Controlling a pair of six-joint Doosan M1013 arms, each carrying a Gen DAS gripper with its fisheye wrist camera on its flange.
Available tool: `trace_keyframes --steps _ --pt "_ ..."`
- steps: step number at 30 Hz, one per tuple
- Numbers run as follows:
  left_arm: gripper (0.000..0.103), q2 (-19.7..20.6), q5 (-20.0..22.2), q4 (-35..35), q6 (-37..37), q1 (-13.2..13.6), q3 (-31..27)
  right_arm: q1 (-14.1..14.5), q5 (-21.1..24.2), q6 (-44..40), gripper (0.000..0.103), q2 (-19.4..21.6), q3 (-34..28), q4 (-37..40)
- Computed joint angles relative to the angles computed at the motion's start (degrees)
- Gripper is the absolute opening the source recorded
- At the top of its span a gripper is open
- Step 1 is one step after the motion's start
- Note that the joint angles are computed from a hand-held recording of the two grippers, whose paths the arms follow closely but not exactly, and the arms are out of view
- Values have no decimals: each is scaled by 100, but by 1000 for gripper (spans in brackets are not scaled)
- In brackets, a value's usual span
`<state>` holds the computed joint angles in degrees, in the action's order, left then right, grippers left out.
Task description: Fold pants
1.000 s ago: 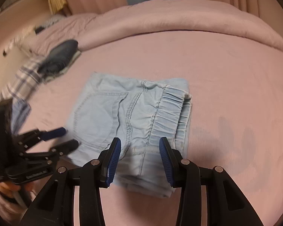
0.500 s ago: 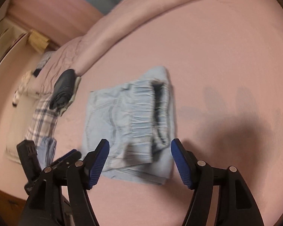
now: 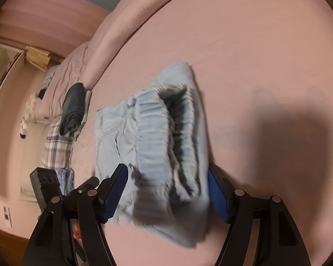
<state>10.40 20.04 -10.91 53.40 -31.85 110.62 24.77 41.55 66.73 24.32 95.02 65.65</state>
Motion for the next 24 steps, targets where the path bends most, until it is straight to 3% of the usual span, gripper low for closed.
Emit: trace_keyframes --steps 4,6,8,10,14,17,20,24 --pt "68 50 -20 -219 300 32 -59 46 59 -55 74 124 -202 -120" --pt "61 77 -9 -214 317 31 -96 62 51 -78 74 158 -261 -145" --pt "43 84 50 -2 108 27 -126 100 -7 -39 72 176 -324 -277" --pt "32 85 88 116 -78 38 -146 148 -105 18 58 176 -385 -512" --pt "17 13 -71 409 -349 5 -131 264 -445 -210 47 89 -425 -659" --pt "16 -71 -203 1145 -789 -56 -206 330 -645 -573 45 35 -511 -588" --pt "16 -87 -126 2427 -1716 -107 -344 392 -844 -837 45 25 -670 -570" --pt "16 -91 -145 2755 -1908 20 -474 408 -1012 -1089 45 110 -923 -405"
